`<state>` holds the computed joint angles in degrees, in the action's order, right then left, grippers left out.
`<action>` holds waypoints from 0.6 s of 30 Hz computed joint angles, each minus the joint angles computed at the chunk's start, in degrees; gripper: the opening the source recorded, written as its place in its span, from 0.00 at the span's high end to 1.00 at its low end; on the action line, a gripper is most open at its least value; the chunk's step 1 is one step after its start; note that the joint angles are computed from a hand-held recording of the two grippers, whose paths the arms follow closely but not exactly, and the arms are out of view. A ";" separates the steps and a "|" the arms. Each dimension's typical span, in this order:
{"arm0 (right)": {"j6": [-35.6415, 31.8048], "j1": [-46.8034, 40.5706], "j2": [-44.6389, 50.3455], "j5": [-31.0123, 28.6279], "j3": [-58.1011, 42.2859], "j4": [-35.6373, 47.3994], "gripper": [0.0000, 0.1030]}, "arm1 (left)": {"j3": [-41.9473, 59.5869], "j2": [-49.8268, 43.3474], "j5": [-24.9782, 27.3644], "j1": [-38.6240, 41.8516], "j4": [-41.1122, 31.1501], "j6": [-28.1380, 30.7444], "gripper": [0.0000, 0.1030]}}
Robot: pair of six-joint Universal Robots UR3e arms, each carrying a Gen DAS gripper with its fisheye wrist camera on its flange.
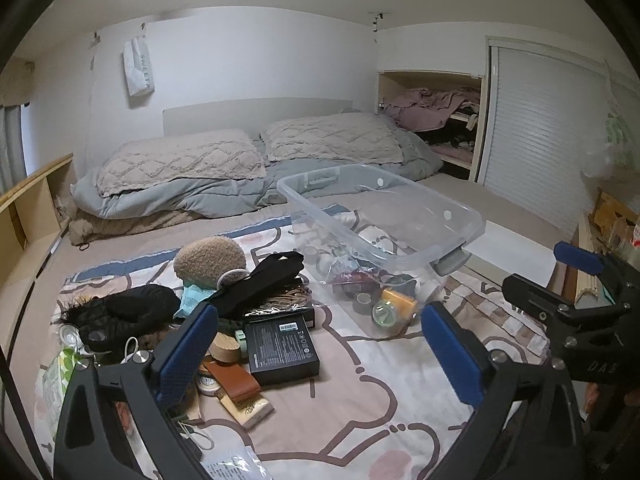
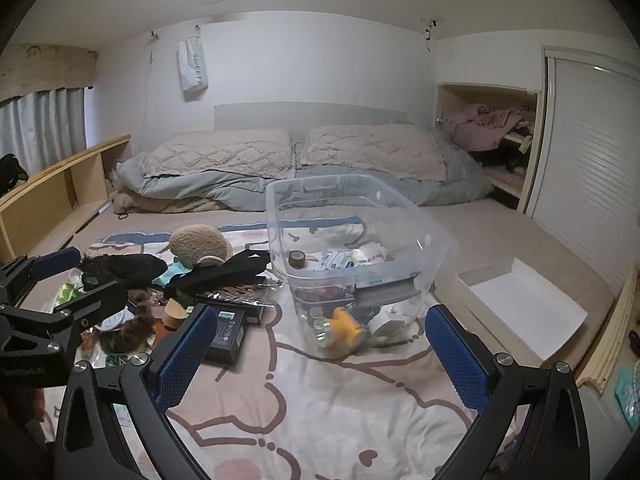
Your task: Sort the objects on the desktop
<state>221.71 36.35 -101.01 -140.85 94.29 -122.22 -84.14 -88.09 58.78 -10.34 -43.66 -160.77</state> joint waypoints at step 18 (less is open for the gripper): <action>-0.28 -0.70 -1.03 0.89 1.46 -1.92 0.00 | 0.94 -0.65 0.85 -0.68 -1.26 0.25 0.00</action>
